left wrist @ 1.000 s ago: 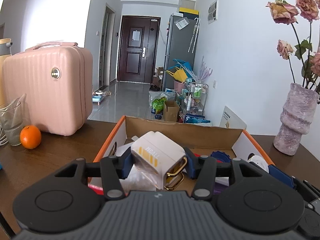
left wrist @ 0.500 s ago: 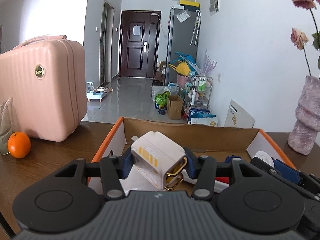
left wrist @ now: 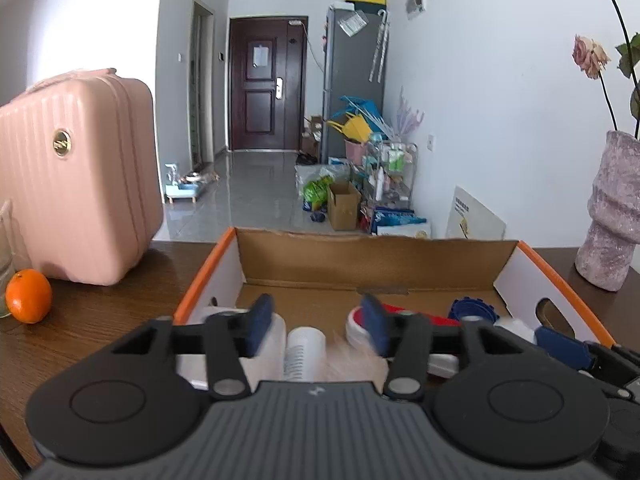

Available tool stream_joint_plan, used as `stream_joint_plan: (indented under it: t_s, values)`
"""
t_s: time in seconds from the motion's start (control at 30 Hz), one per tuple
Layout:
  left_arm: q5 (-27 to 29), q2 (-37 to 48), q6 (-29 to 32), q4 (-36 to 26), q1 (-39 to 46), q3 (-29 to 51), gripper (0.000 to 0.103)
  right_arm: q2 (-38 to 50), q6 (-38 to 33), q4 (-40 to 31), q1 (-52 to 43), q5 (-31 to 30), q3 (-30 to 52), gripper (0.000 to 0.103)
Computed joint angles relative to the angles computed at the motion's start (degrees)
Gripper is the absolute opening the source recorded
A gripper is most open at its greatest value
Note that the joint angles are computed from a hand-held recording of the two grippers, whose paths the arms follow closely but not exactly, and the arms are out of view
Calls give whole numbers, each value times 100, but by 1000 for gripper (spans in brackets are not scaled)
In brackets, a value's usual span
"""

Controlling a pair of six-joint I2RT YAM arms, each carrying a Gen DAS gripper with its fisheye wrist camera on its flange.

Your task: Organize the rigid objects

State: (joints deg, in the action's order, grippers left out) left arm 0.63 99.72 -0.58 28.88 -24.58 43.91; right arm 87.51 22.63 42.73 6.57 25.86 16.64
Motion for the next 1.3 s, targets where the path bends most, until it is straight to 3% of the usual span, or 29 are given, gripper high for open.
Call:
stream_joint_plan:
  t_s: [0.07, 0.13, 0.2, 0.37, 0.63, 0.83, 1.07, 1.3]
  values:
    - [-66, -98, -27, 154, 9, -123, 84, -54, 2, -26, 2, 31, -28, 55]
    - [-112, -204, -27, 266, 40, -226, 89, -145, -5, 24, -3, 75, -105, 66]
    - [-87, -288, -2, 278, 95, -267, 102, -241, -15, 51, -14, 70, -179, 78]
    - [16, -452, 49, 305, 238, -370, 103, -307, -1, 285, -26, 169, -324, 103]
    - [98, -636, 114, 295, 426, -487, 103, -411, -38, 419, 41, 281, -438, 103]
    - [378, -1150, 149, 283, 711, -857, 103, -1035, -131, 148, 295, 559, -715, 103]
    - [704, -2059, 288, 46, 1058, -1433, 103, -2455, -35, -961, 1018, 1145, -1113, 103]
    - [1152, -3302, 522, -576, 1509, -2108, 103, -4162, 761, -3091, 2423, 2365, -1260, 103]
